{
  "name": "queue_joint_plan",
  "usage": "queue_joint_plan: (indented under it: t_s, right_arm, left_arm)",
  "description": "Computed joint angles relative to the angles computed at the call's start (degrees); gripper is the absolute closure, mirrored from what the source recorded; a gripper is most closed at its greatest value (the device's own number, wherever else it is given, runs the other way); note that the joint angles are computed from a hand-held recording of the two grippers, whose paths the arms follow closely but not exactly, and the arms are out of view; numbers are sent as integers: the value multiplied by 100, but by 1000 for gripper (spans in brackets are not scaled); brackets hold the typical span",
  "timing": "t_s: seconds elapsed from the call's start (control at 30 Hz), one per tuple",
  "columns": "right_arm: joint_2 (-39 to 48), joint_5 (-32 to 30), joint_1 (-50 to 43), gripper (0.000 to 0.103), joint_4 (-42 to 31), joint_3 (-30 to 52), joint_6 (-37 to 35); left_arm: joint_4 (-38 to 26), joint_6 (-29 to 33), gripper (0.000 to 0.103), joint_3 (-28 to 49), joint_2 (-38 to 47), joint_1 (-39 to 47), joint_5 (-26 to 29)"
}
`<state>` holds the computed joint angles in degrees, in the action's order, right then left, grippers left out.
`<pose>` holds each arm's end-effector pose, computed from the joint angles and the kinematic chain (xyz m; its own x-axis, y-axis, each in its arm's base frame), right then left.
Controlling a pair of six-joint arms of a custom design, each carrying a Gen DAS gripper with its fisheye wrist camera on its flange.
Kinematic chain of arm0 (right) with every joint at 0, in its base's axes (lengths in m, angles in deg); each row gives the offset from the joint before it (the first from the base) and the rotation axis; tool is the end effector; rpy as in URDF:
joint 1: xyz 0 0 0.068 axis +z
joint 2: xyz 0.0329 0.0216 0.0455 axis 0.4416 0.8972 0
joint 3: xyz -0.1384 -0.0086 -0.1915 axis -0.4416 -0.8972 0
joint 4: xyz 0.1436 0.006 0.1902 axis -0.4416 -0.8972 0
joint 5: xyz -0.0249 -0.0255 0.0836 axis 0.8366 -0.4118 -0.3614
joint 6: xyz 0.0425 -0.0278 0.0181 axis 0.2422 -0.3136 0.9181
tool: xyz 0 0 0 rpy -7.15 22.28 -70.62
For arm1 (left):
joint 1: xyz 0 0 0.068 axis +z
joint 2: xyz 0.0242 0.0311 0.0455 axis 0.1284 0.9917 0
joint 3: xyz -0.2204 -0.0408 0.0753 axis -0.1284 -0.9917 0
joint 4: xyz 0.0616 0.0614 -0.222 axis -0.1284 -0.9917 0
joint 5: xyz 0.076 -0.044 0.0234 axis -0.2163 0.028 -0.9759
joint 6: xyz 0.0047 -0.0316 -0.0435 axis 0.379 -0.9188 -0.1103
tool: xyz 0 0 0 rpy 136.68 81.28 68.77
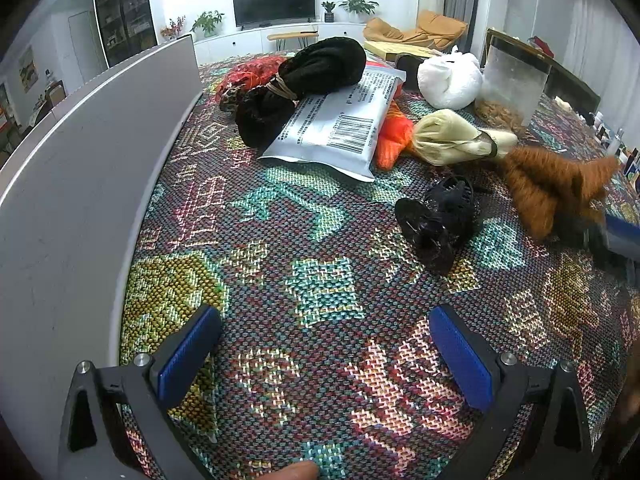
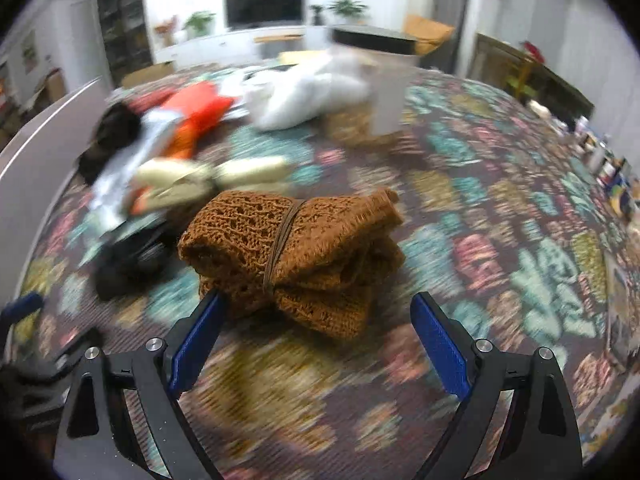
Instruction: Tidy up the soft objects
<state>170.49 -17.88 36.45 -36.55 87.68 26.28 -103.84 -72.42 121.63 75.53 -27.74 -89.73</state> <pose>0.3741 0.0726 0.1366 -0.6675 -0.3785 -0.6413 -0.4473 0.8923 -0.0610 0.2326 -0.1416 0.1246 -0.7324 -0.3563 -0.5801 -0.4313 0.9021 -0.0095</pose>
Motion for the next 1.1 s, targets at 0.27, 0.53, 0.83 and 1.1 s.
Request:
queue_joint_plan:
  t_s: [0.27,0.53,0.83,1.1]
  right_arm:
    - [1763,983,-758,9,-1067,2993,769]
    - [883,458,-743,9,-442,1017,828]
    - [665,261,-776,7,-58,569,798]
    - [532,205,-781,7,111,341,844]
  left_arm:
    - [7,-4,0,-6,-2,-1,-9]
    - [-36,-58,0,50,45,-1,-41]
    - [-40,-155,0,28,60,-79,-106]
    - [-144,-292,0,108,113,-120,-152]
